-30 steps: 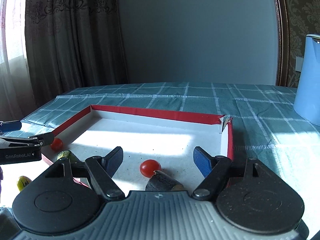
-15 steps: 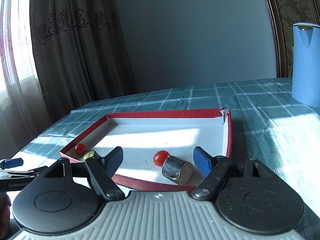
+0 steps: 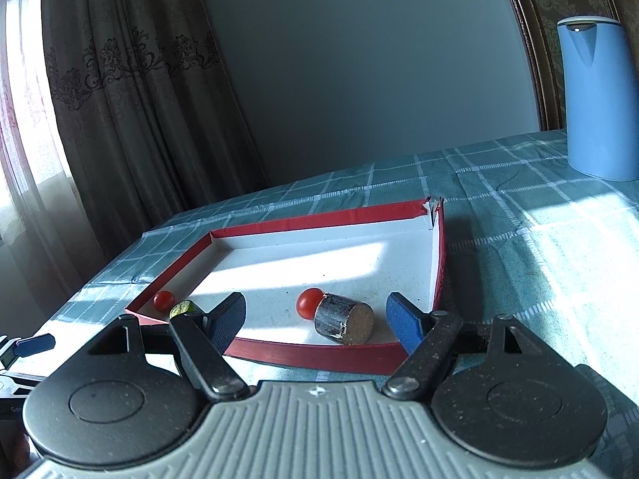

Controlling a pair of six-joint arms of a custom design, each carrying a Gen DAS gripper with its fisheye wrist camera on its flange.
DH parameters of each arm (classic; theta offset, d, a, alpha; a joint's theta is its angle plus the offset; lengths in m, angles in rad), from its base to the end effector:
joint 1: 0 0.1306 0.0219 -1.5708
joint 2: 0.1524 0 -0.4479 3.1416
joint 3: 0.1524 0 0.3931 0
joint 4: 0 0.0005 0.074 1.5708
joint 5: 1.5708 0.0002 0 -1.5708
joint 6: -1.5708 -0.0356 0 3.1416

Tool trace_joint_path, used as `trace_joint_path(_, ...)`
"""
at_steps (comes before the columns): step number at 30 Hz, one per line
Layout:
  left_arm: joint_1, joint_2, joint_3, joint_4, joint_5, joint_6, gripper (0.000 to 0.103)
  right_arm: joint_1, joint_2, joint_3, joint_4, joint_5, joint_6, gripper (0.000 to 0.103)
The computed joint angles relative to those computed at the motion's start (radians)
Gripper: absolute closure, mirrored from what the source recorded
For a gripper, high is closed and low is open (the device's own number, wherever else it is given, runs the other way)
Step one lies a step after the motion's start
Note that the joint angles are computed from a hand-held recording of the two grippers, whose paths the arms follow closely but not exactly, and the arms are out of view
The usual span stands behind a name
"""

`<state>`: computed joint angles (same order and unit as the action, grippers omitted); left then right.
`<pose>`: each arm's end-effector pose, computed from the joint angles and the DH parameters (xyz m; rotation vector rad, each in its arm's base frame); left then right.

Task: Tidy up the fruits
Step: 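Move left gripper back out to the green tomato beside the box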

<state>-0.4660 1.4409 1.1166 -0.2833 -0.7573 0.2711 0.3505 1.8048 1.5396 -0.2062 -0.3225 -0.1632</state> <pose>0.4454 -0.1972 0.3959 -0.2165 2.0053 0.3611 0.6218 0.2388 0.3933 -0.3986 2.0397 0.6472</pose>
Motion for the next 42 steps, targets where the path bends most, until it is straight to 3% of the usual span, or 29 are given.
trace_joint_path(2, 0.002, -0.013, -0.015, 0.02, 0.026, -0.013, 0.0, 0.0, 0.0, 0.001, -0.003, -0.005, -0.001, 0.025)
trace_joint_path(4, 0.003, 0.001, 0.004, -0.013, 0.033, -0.023, 0.0, 0.001, 0.0, 0.003, -0.006, -0.008, 0.003, 0.025)
trace_joint_path(8, -0.011, 0.029, 0.026, -0.022, 0.04, -0.135, 0.0, 0.005, 0.001, 0.007, -0.021, 0.001, 0.018, 0.025)
trace_joint_path(12, -0.011, 0.07, 0.075, -0.1, 0.07, -0.196, 0.0, 0.005, 0.001, 0.007, -0.023, -0.002, 0.011, 0.025)
trace_joint_path(14, -0.009, 0.085, 0.086, -0.095, 0.065, -0.222, 0.0, 0.006, 0.002, 0.009, -0.027, 0.002, 0.014, 0.025)
trace_joint_path(21, 0.036, 0.111, 0.13, -0.145, 0.149, -0.179, 0.0, 0.008, 0.003, 0.01, -0.034, 0.003, 0.027, 0.025)
trace_joint_path(25, 0.032, 0.102, 0.12, -0.147, 0.142, -0.15, 0.0, 0.01, 0.004, 0.013, -0.045, 0.004, 0.03, 0.025)
trace_joint_path(27, 0.023, 0.097, 0.112, -0.136, 0.138, -0.153, 0.011, 0.01, 0.005, 0.016, -0.051, 0.006, 0.033, 0.025)
trace_joint_path(30, 0.011, 0.088, 0.102, -0.123, 0.166, -0.149, 0.047, 0.011, 0.005, 0.015, -0.049, 0.007, 0.034, 0.025)
trace_joint_path(31, 0.008, 0.086, 0.1, -0.122, 0.18, -0.146, 0.064, 0.011, 0.005, 0.014, -0.048, 0.01, 0.036, 0.025)
trace_joint_path(36, -0.009, 0.094, 0.103, -0.121, 0.146, -0.145, 0.067, 0.013, 0.007, 0.016, -0.051, 0.016, 0.042, 0.025)
trace_joint_path(42, 0.02, 0.082, 0.101, -0.15, 0.166, -0.021, 0.066, 0.012, 0.003, 0.009, -0.041, 0.016, 0.042, 0.025)
